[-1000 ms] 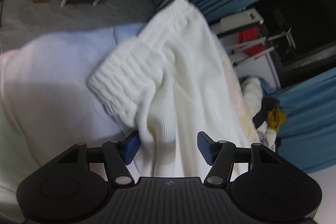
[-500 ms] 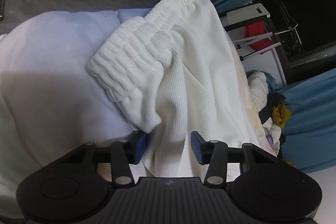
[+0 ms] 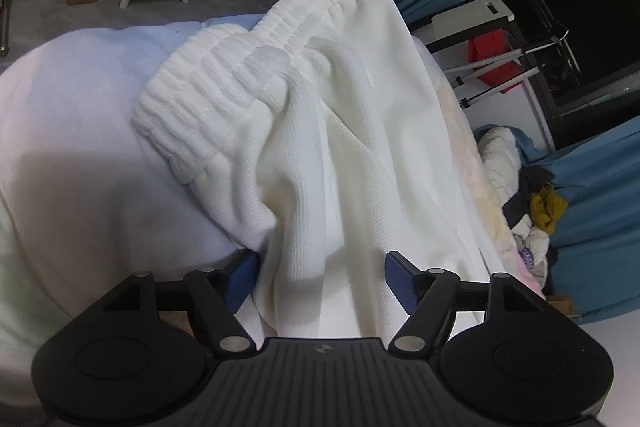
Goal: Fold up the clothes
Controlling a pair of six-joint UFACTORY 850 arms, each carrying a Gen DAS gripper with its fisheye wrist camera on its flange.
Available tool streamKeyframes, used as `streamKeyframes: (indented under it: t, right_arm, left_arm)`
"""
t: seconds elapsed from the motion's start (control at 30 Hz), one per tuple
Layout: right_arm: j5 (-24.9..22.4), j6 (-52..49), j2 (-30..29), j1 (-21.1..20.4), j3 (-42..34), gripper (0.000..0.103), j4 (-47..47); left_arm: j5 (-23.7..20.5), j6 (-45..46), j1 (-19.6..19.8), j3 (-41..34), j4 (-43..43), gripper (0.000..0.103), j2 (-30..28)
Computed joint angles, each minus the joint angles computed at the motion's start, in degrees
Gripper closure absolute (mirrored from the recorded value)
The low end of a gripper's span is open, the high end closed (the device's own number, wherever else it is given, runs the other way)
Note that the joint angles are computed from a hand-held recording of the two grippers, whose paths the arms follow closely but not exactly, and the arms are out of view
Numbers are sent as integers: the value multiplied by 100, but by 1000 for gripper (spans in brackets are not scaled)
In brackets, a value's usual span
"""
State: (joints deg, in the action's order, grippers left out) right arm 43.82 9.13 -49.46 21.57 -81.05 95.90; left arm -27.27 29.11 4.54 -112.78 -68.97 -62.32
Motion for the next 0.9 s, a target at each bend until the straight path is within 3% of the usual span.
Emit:
streamKeyframes:
  t: [0.07,0.17,0.3,0.37,0.47,0.67,0.9]
  right_arm:
    - [-162,654,86,-25,177,62,-174]
    - [-179,1607,149,-31,431,64,-733]
    - [-129,1300,58,-50,280,64,-678]
    - [-137,883,16,-59,155,81,-440]
    - [-102,734,33,-62,139,92,-363]
    - [171,753,149,14,222,95,-407]
    - [606,643,336,143,328,95,-504]
  left_arm:
    - [16,-98,-4,-35,-77,26,-31]
    - [60,33,14,49,-378,28,1]
    - [105,-92,28,-13,-330,45,-62]
    - [136,-202,20,-116,-163,55,-132]
    - [164,-122,20,-160,-200,64,-168]
    - [66,466,81,-3,-851,82,-73]
    - [-251,1287,295,527,-1731,91,383]
